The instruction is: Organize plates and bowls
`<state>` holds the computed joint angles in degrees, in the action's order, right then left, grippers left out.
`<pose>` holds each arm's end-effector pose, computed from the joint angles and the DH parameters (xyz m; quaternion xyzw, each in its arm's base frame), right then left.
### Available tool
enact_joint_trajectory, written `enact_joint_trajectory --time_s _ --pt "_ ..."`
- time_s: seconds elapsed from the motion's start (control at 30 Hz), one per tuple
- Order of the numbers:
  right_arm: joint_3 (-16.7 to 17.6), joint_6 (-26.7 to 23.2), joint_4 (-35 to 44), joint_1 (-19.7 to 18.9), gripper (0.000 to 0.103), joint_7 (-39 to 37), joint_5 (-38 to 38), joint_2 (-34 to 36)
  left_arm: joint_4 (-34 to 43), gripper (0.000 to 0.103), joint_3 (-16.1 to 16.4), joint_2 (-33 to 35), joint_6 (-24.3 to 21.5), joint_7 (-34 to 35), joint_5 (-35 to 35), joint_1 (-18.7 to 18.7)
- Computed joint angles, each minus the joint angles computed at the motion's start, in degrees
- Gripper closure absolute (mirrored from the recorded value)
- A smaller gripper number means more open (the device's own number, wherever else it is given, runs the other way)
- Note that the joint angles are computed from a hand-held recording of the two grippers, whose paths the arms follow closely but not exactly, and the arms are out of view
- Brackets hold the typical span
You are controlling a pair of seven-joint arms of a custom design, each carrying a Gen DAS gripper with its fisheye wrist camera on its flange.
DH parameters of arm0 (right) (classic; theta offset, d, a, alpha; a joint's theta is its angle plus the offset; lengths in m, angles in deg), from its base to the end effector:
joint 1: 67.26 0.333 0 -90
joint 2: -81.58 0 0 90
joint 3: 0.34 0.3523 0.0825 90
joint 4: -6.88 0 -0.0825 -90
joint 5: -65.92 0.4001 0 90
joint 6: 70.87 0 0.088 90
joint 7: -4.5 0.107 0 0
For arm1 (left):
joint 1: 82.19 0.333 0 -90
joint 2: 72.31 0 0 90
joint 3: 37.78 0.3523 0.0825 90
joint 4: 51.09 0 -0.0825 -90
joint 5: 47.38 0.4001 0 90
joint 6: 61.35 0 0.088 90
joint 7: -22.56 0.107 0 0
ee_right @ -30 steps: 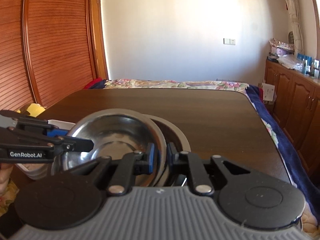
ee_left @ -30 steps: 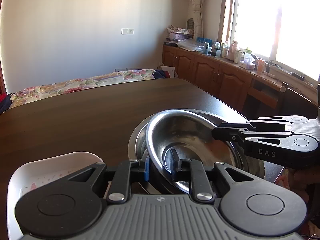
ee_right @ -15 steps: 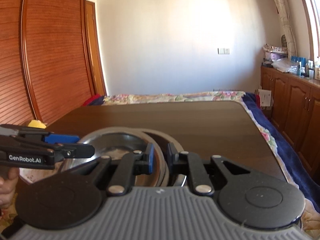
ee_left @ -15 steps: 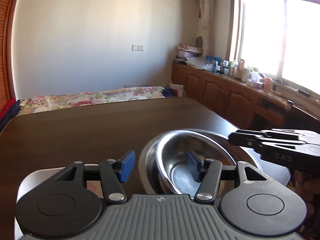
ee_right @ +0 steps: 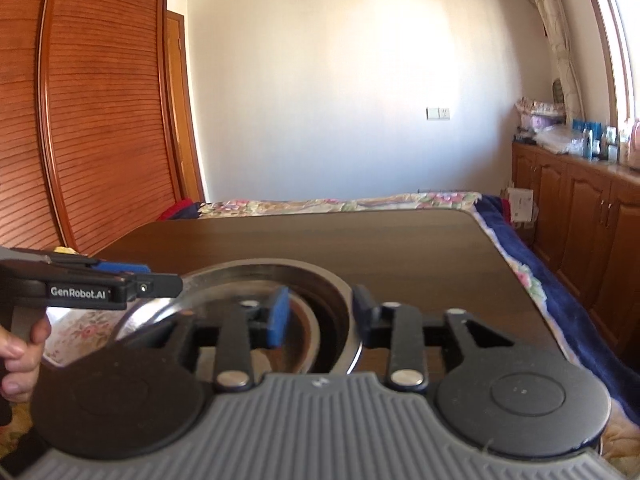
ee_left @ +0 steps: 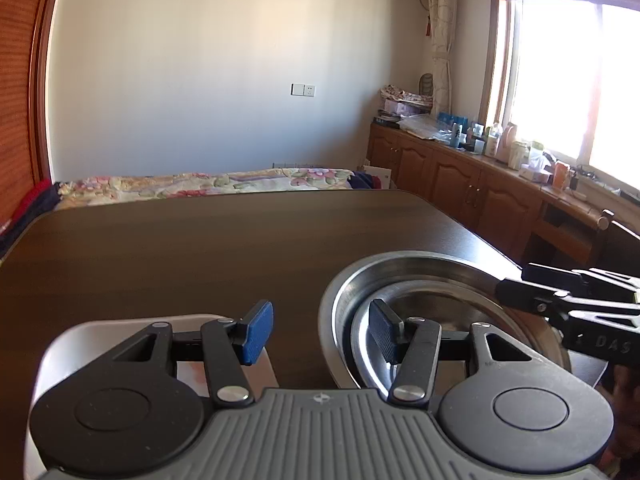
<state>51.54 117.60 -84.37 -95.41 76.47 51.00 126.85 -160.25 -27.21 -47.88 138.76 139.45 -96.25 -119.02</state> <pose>0.7595 0.1290 0.4620 -0.6902 0.4336 -0.2690 0.5130 0.6358 -0.2329 0.4229 -0.5997 0.6074 -0.4132 0.3173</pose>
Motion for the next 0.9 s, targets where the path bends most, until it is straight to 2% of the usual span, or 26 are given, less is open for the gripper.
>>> enact_joint_trajectory --time_s 0.13,0.2,0.27,0.33,0.4,0.67,0.7,0.77,0.9 --pt "-2.2 1.1 0.4 1.6 0.043 0.9 -0.5 -0.2 -2.1 0.045 -4.9 -0.8 1.3 -3.7 4.2 4.3" --pt "-2.5 0.8 0.7 1.9 0.041 1.6 -0.6 0.0 -2.8 0.045 -6.9 -1.0 1.5 -5.6 6.3 6.1" --pt "-2.5 0.7 0.8 1.9 0.04 1.9 -0.7 0.5 -3.8 0.045 -8.2 -1.1 2.1 -7.2 8.1 7.2" --pt "-2.2 0.6 0.8 1.7 0.034 2.1 -0.8 1.1 -4.2 0.045 -8.9 -1.1 2.7 -8.0 9.6 7.6" --pt "-0.7 0.5 0.7 0.8 0.032 2.1 -1.1 2.1 -4.7 0.045 -9.5 -1.1 3.1 -8.8 10.8 8.1" --pt "3.1 2.2 -0.4 -1.8 0.034 2.7 -4.1 4.8 -4.1 0.046 -9.2 -0.2 4.1 -8.7 10.7 7.5" --pt "4.1 1.9 -0.5 -2.5 0.039 2.5 -5.2 5.4 -4.2 0.048 -9.3 -0.2 4.6 -8.9 10.8 7.6" --pt "3.4 1.9 -0.1 -2.1 0.044 3.1 -5.4 5.1 -3.5 0.057 -8.6 0.1 4.2 -8.0 9.4 6.8" --pt "2.3 2.2 0.5 -1.3 0.053 4.2 -5.4 4.9 -2.6 0.066 -6.6 0.5 4.0 -5.5 5.5 4.5"
